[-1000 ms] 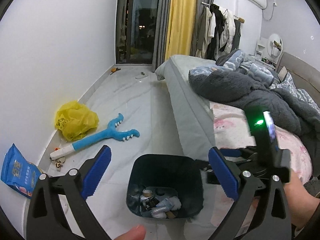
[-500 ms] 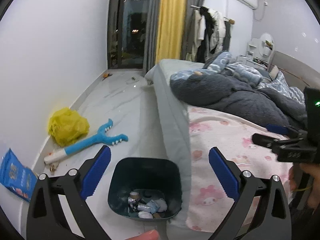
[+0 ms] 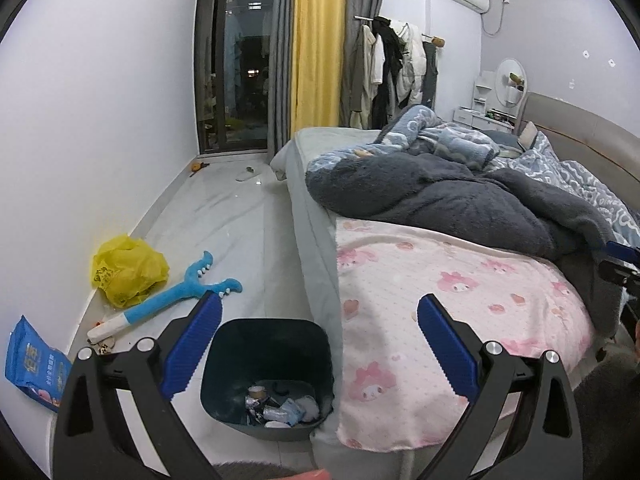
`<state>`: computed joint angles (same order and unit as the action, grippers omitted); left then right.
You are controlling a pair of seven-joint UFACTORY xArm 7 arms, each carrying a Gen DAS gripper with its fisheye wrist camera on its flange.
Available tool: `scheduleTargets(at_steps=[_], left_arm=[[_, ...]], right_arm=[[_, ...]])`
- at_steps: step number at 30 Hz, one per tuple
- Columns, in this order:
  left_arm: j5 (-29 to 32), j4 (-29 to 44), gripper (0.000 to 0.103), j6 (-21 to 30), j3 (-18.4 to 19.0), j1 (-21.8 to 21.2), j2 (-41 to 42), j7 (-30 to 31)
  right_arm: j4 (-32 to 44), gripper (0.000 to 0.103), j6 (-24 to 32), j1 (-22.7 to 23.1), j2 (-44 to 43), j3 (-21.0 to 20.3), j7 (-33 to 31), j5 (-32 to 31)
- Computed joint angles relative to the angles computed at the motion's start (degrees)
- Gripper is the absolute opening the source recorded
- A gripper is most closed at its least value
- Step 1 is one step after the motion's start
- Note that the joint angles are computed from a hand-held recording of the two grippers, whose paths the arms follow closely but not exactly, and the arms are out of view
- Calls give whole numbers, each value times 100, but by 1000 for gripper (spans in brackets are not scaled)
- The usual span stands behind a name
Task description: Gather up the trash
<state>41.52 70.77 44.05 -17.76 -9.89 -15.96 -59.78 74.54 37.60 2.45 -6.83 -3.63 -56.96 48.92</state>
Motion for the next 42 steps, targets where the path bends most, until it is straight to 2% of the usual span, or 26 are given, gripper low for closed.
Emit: scheduleTargets(at_steps=[6, 12, 15, 27, 42], left_arm=[[70, 5, 100, 92, -116, -66, 19, -170], [318, 174, 100, 448, -201, -193, 167, -333], [339, 191, 100, 487, -156, -260, 189, -390], [223, 137, 100, 467, -27, -349, 136, -386], [246, 68, 100, 424, -64, -290, 113, -371]], right_arm=[[-192, 100, 357, -192, -149, -321, -393, 425], [-223, 100, 846, -326, -208, -422, -901, 733], [-224, 100, 959, -380, -233, -425, -928, 788], [-213, 100, 1012, -424, -254, -412, -935, 881], [-234, 100, 991, -422, -271, -401, -930, 863]])
